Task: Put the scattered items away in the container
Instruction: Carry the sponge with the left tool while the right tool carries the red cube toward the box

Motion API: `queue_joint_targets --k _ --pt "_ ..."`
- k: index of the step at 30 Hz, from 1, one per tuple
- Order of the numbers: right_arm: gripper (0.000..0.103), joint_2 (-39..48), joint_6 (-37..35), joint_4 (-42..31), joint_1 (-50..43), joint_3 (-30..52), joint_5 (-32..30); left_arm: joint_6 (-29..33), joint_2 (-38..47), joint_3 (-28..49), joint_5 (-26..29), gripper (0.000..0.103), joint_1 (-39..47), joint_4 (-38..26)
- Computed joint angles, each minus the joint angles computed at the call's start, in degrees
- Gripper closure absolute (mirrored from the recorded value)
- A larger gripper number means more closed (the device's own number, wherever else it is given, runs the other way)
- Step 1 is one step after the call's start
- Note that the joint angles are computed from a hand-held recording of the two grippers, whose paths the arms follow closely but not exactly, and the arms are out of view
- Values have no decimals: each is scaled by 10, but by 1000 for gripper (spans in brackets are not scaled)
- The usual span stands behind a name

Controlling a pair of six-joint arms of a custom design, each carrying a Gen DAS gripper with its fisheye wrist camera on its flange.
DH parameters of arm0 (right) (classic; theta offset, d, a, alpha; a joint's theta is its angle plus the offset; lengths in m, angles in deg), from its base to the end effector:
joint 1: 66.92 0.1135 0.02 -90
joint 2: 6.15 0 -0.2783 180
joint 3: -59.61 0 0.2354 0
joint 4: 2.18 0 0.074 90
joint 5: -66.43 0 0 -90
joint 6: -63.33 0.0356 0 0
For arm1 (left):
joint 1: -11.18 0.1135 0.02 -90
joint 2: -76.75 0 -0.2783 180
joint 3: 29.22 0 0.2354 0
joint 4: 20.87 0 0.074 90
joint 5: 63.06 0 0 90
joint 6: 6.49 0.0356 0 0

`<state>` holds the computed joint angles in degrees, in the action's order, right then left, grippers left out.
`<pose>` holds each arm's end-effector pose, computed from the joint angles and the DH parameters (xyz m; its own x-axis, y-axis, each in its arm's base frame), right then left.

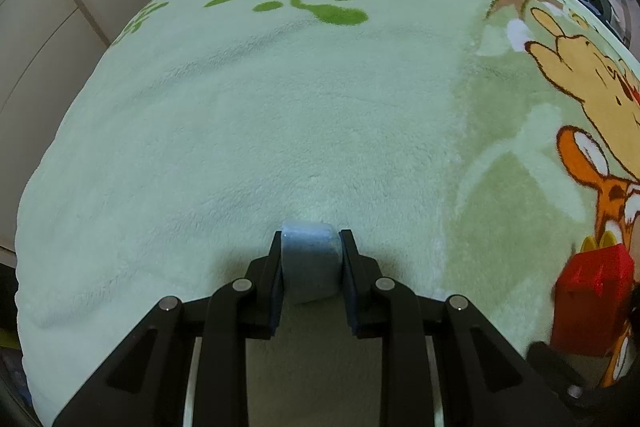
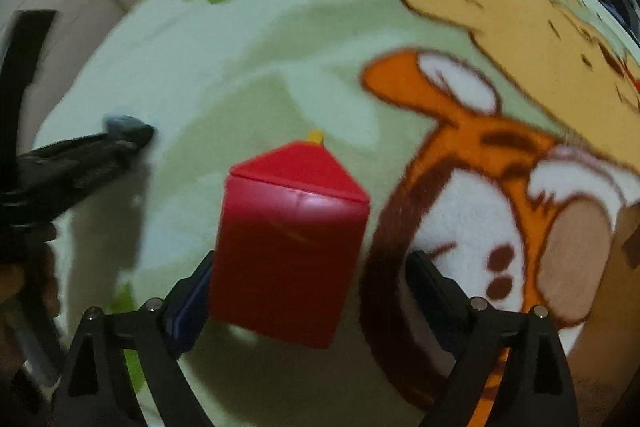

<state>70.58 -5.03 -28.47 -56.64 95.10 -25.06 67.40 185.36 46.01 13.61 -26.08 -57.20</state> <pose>0.1720 0.0321 0.1279 -0.9146 0.2088 -0.3464 0.1604 0.9735 0.1633 0.2780 -0.2012 0.1458 -0.8630 0.3172 -0.3932 0.2977 0.9481 0.1115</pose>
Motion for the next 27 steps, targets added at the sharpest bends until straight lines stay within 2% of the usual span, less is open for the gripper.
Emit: queue_joint_targets --k 6,8,11,12,15,17,23,24,25,26,27 --pt "6 -21 96 81 69 -53 82 4 -1 -4 -4 78 -2 5" --pt "6 -27 105 102 61 -66 77 3 -2 -4 -2 78 -1 5" --pt "6 -44 112 28 70 -28 104 3 -4 -7 2 78 1 6" --pt "6 -63 137 3 93 -19 151 4 -5 -9 2 78 0 8" --pt "6 -44 147 -5 89 -8 171 4 -5 -9 -3 77 -2 8" --pt "6 10 142 -7 64 9 133 3 -4 -7 -4 78 -3 7" --pt "8 1 151 -18 90 20 170 8 -3 -6 -5 77 -3 7" --pt "12 -2 151 -17 93 18 176 9 -2 -6 -6 77 -4 7" --pt "31 -5 145 -16 96 18 183 8 -2 -5 -6 77 -4 6" --pt "59 -5 136 -26 97 23 191 7 -2 -4 -7 77 -4 5" --pt "62 -4 126 -36 98 29 199 7 -1 -3 -8 77 -5 5"
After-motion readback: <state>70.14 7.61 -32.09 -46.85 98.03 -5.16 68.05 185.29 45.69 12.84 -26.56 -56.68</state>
